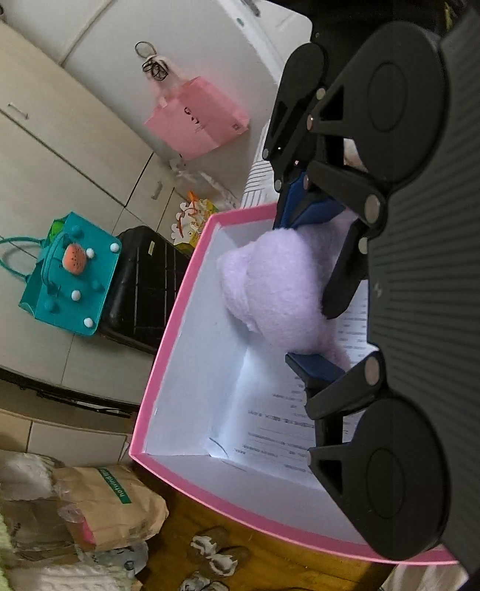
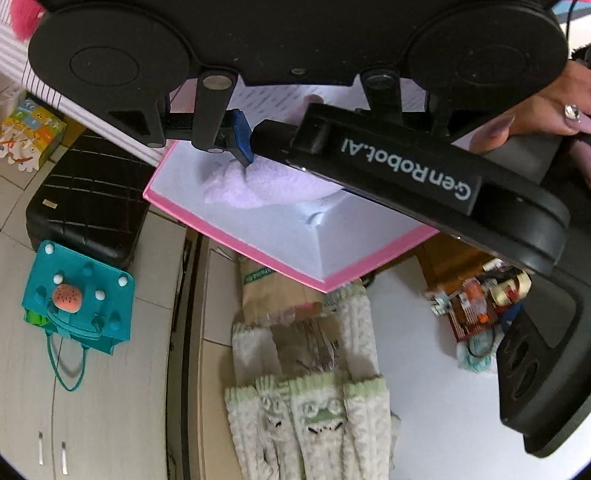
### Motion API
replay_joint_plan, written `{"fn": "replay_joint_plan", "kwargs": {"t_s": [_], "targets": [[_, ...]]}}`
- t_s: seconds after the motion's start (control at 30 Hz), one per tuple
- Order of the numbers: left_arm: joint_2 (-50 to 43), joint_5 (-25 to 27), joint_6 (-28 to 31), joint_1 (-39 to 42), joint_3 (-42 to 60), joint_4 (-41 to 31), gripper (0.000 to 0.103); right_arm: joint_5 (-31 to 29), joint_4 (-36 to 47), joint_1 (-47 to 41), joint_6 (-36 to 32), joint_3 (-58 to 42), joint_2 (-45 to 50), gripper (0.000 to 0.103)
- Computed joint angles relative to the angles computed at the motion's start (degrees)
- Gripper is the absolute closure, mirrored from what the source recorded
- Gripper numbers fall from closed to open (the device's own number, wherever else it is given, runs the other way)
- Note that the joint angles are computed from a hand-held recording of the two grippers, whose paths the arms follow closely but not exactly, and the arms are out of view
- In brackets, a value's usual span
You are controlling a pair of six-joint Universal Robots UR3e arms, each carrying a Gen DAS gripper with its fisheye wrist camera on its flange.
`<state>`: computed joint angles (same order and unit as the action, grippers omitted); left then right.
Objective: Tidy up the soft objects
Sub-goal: 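Lift the lilac plush with the left tool and carry it over the pink box, then open the left tool to drop the plush into the box, then move the left tool to the blue wet-wipe packet and grasp it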
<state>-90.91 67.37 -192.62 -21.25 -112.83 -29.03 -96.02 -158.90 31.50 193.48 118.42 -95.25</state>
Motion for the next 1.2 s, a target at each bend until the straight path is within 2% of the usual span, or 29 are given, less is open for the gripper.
{"fn": "replay_joint_plan", "kwargs": {"t_s": [0.13,0.2,0.23,0.3,0.4,0.47,0.57,0.7,0.87,1.0,1.1,1.2], "targets": [[-2.54,0.01,-0.32,0.24,1.60,-0.30,0.033,-1.00,1.80,-0.22,-3.14,-2.26,2.57,0.049],[-3.30,1.92,-0.45,-0.60,2.26,0.11,0.033,-1.87,2.53,0.34,-4.11,-2.74,3.26,0.048],[-3.43,3.91,-0.62,-1.46,2.32,1.11,0.033,-2.61,2.59,0.89,-4.57,-2.89,3.61,0.048],[-3.12,12.35,-1.51,-4.86,1.62,5.08,0.031,-5.79,2.07,2.75,-5.25,-2.80,4.02,0.046],[-0.61,18.69,0.79,-7.92,-2.72,13.10,0.029,-8.90,1.54,4.92,-3.11,-0.03,0.48,0.044],[3.01,19.88,2.32,-8.87,-4.36,12.44,0.029,-7.90,0.70,5.81,-1.40,3.18,-4.18,0.042],[10.56,18.25,4.51,-8.77,-6.50,8.02,0.027,-11.66,3.55,10.43,1.71,5.04,-10.35,0.042],[20.70,15.99,7.40,-9.00,-7.04,-1.83,0.027,-18.71,15.08,18.12,8.78,3.14,-17.98,0.042],[28.38,15.46,8.42,-13.73,-3.24,-14.81,0.027,-27.31,30.39,29.59,21.96,-1.47,-24.46,0.042],[29.32,20.56,7.43,-22.92,1.59,-22.19,0.027,-34.80,42.21,41.53,35.06,-6.30,-24.96,0.042],[27.43,23.84,5.61,-29.89,4.62,-23.94,0.027,-41.48,53.04,52.34,47.04,-11.67,-21.23,0.041],[25.32,27.25,3.16,-36.73,6.69,-24.31,0.027,-45.14,62.94,61.10,58.63,-16.28,-18.06,0.040]]}}
